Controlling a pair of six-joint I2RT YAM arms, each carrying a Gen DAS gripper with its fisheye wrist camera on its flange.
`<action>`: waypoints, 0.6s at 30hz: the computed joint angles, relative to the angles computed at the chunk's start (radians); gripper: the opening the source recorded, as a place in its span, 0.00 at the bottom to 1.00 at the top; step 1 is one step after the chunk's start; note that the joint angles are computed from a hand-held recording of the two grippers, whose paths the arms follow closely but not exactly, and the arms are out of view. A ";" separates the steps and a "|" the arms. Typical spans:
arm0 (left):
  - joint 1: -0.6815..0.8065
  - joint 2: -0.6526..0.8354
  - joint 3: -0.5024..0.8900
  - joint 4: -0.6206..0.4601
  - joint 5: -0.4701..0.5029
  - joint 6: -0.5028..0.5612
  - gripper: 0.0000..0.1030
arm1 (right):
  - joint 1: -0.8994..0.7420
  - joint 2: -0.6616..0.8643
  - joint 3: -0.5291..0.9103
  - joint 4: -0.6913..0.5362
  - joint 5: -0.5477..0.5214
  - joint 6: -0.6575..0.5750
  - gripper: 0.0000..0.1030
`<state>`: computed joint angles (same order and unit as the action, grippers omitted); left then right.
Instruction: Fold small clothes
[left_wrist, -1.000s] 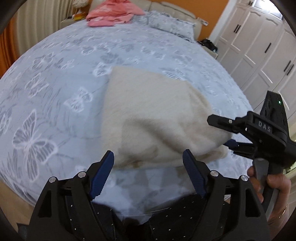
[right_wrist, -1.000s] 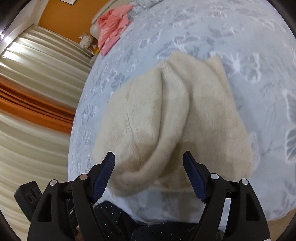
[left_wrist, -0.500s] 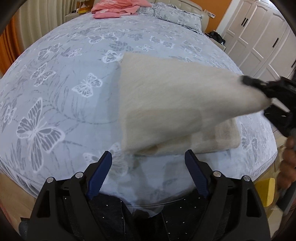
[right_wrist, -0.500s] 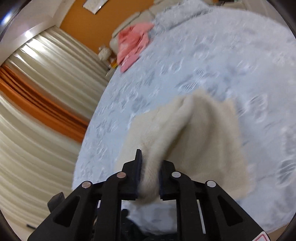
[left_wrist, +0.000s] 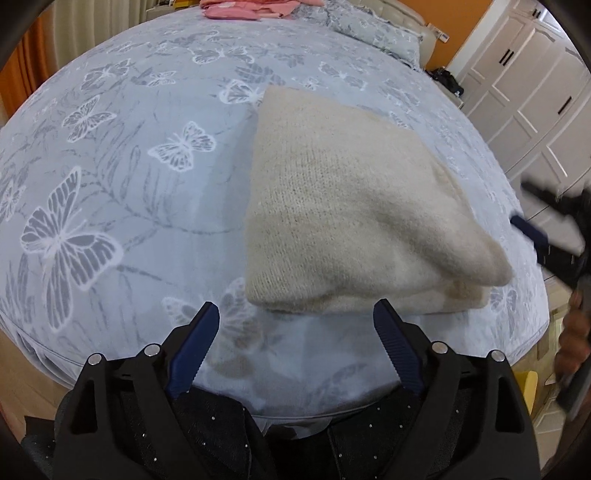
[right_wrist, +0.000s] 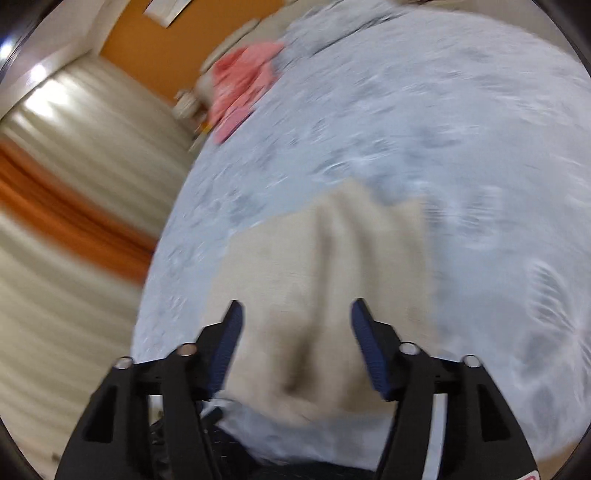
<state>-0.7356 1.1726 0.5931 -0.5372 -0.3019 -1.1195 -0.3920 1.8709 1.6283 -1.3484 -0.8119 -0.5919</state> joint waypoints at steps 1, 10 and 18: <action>0.014 0.015 -0.001 0.016 0.009 0.018 0.81 | 0.046 0.022 0.016 0.012 0.018 0.025 0.69; 0.127 0.114 -0.038 0.149 0.137 0.135 0.74 | 0.189 0.067 0.055 0.091 0.017 0.092 0.09; 0.142 0.112 -0.081 0.222 0.133 0.146 0.75 | 0.087 0.208 0.077 0.158 0.179 0.084 0.16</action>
<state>-0.5934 1.2846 0.5123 -0.3152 -0.1694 -0.9736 -0.3053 2.0793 1.7049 -1.1899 -0.6332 -0.5082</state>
